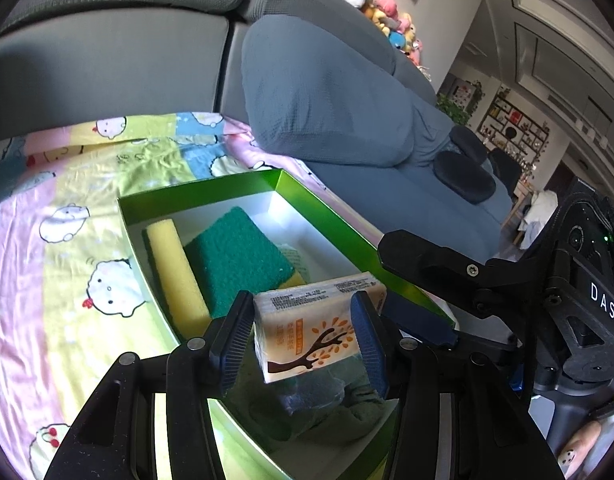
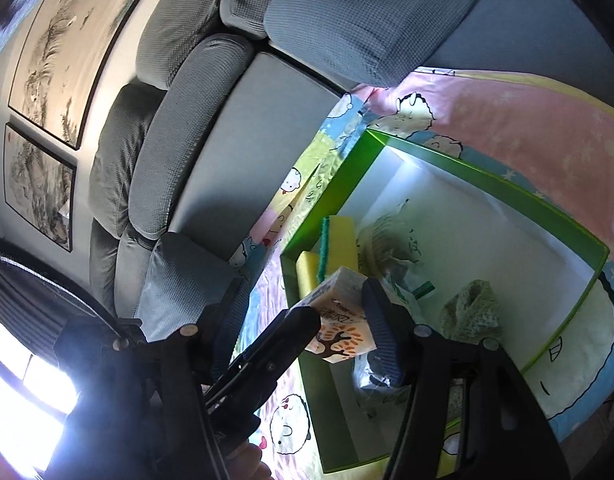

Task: Organize objects
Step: 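Carry the tissue pack with the left gripper into the white box, then open the left gripper to release the tissue pack and withdraw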

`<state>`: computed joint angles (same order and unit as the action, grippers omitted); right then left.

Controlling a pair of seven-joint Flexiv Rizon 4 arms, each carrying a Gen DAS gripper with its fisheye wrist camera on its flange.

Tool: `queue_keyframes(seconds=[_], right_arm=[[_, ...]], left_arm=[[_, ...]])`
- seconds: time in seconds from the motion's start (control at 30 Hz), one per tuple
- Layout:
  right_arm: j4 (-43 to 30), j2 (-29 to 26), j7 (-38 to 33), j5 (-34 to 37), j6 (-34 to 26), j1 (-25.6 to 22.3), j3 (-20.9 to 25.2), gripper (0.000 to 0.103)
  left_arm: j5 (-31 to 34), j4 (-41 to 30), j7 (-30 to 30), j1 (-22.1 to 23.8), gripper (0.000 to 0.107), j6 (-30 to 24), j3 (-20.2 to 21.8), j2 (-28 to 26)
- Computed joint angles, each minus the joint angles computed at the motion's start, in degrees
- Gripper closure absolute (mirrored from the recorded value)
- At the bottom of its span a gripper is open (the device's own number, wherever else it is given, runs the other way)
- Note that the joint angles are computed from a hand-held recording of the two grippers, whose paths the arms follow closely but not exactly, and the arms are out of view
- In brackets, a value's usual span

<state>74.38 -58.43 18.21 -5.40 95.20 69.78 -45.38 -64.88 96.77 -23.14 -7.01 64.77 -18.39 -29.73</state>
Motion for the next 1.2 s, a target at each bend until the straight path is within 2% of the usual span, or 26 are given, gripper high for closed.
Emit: queue_keyframes(seconds=[0.13, 0.27, 0.37, 0.83, 0.93, 0.97, 1.2], right_arm=[[0.2, 0.5, 0.5, -0.5, -1.4, -0.3, 0.8, 0.045], [0.3, 2.1, 1.4, -3.1, -4.8, -2.0, 4.4, 0.046], [-0.1, 2.6, 2.6, -5.6, -5.9, -3.3, 6.1, 0.048], [0.2, 4.1, 9.2, -14.7, -7.9, -5.9, 8.9, 0.049], [0.4, 4.2, 10.4, -15.8, -7.6, -6.1, 9.0, 0.049], [0.6, 4.2, 10.7, -16.0, -7.3, -6.0, 8.8, 0.049], [0.8, 4.9, 11.8, -17.9, -8.7, -5.8, 8.6, 0.045]], left_arm=[[3.3, -1.2, -3.9, -0.4, 0.057, -1.4, 1.1, -1.1], [8.1, -2.1, -9.0, -0.5, 0.057, -1.6, 1.9, -2.5], [8.0, -2.1, -9.5, 0.7, 0.057, -2.1, 0.6, -2.8], [10.5, -2.6, -11.8, 1.5, 0.056, -0.4, -0.4, -3.5], [10.8, -2.5, -12.2, 1.4, 0.052, 0.5, -0.5, -3.5], [11.2, -2.5, -12.7, 1.2, 0.047, 1.3, -0.3, -3.6], [10.8, -2.1, -12.5, 2.2, 0.047, 0.8, -1.2, -3.2]])
